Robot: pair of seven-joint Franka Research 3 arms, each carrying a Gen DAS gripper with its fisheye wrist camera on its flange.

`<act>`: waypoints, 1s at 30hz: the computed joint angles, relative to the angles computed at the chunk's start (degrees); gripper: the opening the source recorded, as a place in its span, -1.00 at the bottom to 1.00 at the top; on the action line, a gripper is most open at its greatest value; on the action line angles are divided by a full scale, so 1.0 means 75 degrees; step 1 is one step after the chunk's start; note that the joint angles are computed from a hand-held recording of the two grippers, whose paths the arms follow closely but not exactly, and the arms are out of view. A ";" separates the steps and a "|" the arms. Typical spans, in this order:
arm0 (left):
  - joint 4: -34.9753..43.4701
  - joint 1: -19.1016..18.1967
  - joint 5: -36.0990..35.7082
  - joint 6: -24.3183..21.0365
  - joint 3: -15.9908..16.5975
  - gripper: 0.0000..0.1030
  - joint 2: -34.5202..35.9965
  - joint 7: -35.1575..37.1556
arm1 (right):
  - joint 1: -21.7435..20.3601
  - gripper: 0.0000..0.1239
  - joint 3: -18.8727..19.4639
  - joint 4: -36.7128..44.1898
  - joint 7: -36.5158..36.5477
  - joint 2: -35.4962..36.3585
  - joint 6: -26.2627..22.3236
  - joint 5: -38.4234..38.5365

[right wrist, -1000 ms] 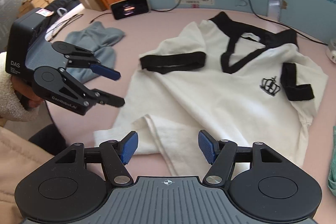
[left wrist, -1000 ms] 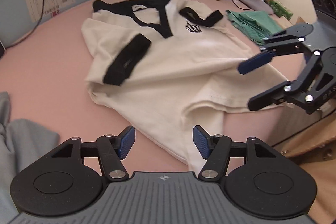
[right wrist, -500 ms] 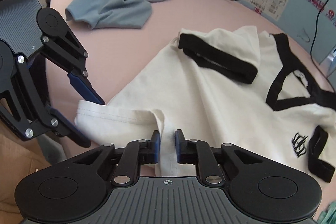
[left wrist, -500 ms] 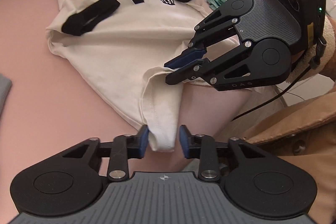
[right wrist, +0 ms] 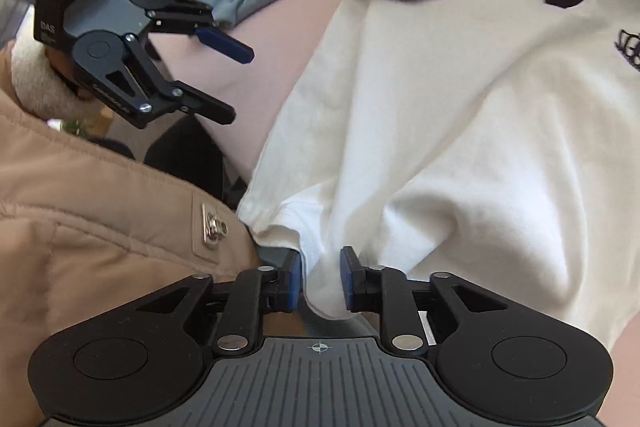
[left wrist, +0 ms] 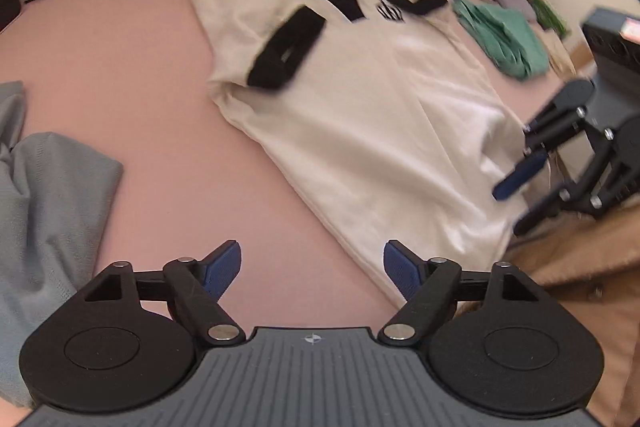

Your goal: Fold clothes

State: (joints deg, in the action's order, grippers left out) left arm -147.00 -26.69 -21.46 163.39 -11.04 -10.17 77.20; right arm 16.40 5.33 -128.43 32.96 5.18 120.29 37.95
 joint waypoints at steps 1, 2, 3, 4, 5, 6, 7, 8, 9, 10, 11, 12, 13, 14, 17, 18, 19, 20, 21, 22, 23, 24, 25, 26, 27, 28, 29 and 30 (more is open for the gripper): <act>-0.0015 0.0007 -0.0166 0.0219 0.0028 0.56 0.0041 -0.0116 | -0.0062 -0.39 -0.0035 -0.0081 -0.0028 -0.0126 0.0025 0.0310; 0.0029 0.0015 -0.0241 0.0341 0.0059 0.58 0.0139 -0.0143 | -0.0129 -0.21 -0.0076 -0.0188 -0.0116 -0.0290 0.0064 0.0690; 0.0076 0.0043 -0.0284 0.0449 0.0070 0.61 0.0237 -0.0188 | -0.0192 -0.03 -0.0130 -0.0297 -0.0197 -0.0464 0.0099 0.1086; 0.0130 0.0158 -0.0066 0.0478 -0.0005 0.61 0.0340 -0.0390 | -0.0244 0.05 -0.0188 -0.0392 -0.0252 -0.0615 0.0136 0.1430; 0.0190 0.0264 0.0156 0.0504 -0.0073 0.61 0.0448 -0.0596 | -0.0299 0.14 -0.0258 -0.0571 -0.0264 -0.0850 0.0321 0.1836; 0.0275 0.0329 0.0290 0.0532 -0.0120 0.61 0.0592 -0.0739 | -0.0321 0.14 -0.0300 -0.0824 -0.0080 -0.1103 0.0727 0.2010; 0.0355 0.0388 0.0397 0.0563 -0.0166 0.61 0.0732 -0.0862 | -0.0337 0.14 -0.0336 -0.1065 0.0124 -0.1343 0.1154 0.2160; 0.0400 0.0388 0.0274 0.0624 -0.0185 0.61 0.0851 -0.0811 | -0.0347 0.14 -0.0369 -0.1286 0.0334 -0.1566 0.1588 0.2300; 0.0482 0.0400 0.0150 0.0665 -0.0216 0.61 0.0988 -0.0731 | -0.0385 0.14 -0.0353 -0.1468 0.0981 -0.1776 0.2143 0.2042; 0.0559 0.0441 0.0123 0.0685 -0.0270 0.61 0.1101 -0.0683 | -0.0402 0.14 -0.0304 -0.1728 0.1555 -0.1968 0.2685 0.1720; 0.0611 0.0500 0.0198 0.0726 -0.0334 0.65 0.1179 -0.0685 | -0.0451 0.14 -0.0252 -0.2013 0.2180 -0.2169 0.3130 0.1211; 0.0664 0.0555 0.0283 0.0768 -0.0395 0.70 0.1256 -0.0695 | -0.0498 0.14 -0.0230 -0.2264 0.2690 -0.2321 0.3358 0.0717; 0.0717 0.0608 0.0375 0.0809 -0.0452 0.71 0.1333 -0.0711 | -0.0567 0.14 -0.0199 -0.2508 0.3220 -0.2465 0.3547 0.0193; 0.0770 0.0658 0.0459 0.0846 -0.0505 0.72 0.1409 -0.0723 | -0.0666 0.14 -0.0152 -0.2746 0.3774 -0.2606 0.3707 -0.0361; 0.0934 0.0808 0.0604 0.0851 -0.0636 0.77 0.1578 -0.0768 | -0.0496 0.03 -0.0345 -0.3282 0.4240 -0.2813 0.4018 -0.0466; 0.0990 0.0851 0.0712 0.0828 -0.0669 0.78 0.1626 -0.0830 | -0.0375 -0.04 -0.0414 -0.3379 0.4273 -0.2808 0.4157 -0.0306; 0.1032 0.0895 0.0719 0.0786 -0.0716 0.78 0.1651 -0.0788 | -0.0207 -0.10 -0.0502 -0.3442 0.4171 -0.2775 0.4311 -0.0033; 0.1069 0.0933 0.0722 0.0746 -0.0756 0.78 0.1674 -0.0744 | -0.0079 -0.27 -0.0548 -0.3480 0.4083 -0.2751 0.4402 0.0134; 0.1075 0.0964 0.0724 0.0725 -0.0788 0.79 0.1680 -0.0716 | -0.0028 -0.54 -0.0428 -0.3481 0.4220 -0.2653 0.4487 -0.0033; 0.1080 0.0989 0.0716 0.0709 -0.0816 0.81 0.1686 -0.0679 | -0.0127 -0.71 -0.0213 -0.3450 0.4624 -0.2550 0.4457 -0.0651; 0.1079 0.1015 0.0635 0.0722 -0.0851 0.82 0.1693 -0.0572 | -0.0183 -0.90 -0.0083 -0.3452 0.4913 -0.2515 0.4434 -0.1156; 0.1067 0.1031 0.0597 0.0745 -0.0874 0.82 0.1695 -0.0512 | -0.0231 -0.90 0.0034 -0.3449 0.5197 -0.2485 0.4398 -0.1658; 0.1055 0.1046 0.0539 0.0773 -0.0897 0.84 0.1699 -0.0437 | -0.0282 -0.91 0.0029 -0.3497 0.5445 -0.2600 0.4418 -0.1932; 0.1041 0.1065 0.0364 0.0826 -0.0939 0.89 0.1709 -0.0267 | -0.0346 -0.91 0.0026 -0.3545 0.5687 -0.2723 0.4437 -0.2189; 0.1044 0.1074 0.0286 0.0856 -0.0962 0.93 0.1730 -0.0178 | -0.0420 -0.91 0.0032 -0.3590 0.5925 -0.2845 0.4451 -0.2443; 0.1049 0.1082 0.0229 0.0878 -0.0982 0.95 0.1751 -0.0103 | -0.0738 -0.91 0.0200 -0.3658 0.6540 -0.2972 0.4554 -0.3074; 0.1067 0.1084 0.0302 0.0843 -0.0978 0.98 0.1762 -0.0108 | -0.1013 -0.90 0.0320 -0.3692 0.7041 -0.3063 0.4603 -0.3622; 0.1087 0.1086 0.0377 0.0807 -0.0974 0.99 0.1774 -0.0116 | -0.1173 -0.90 0.0320 -0.3733 0.7360 -0.3132 0.4679 -0.3933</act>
State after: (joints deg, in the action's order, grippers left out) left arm -138.85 -18.54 -18.64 169.45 -18.35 3.13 76.33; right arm 7.60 7.73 -156.43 88.15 -18.31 155.39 8.46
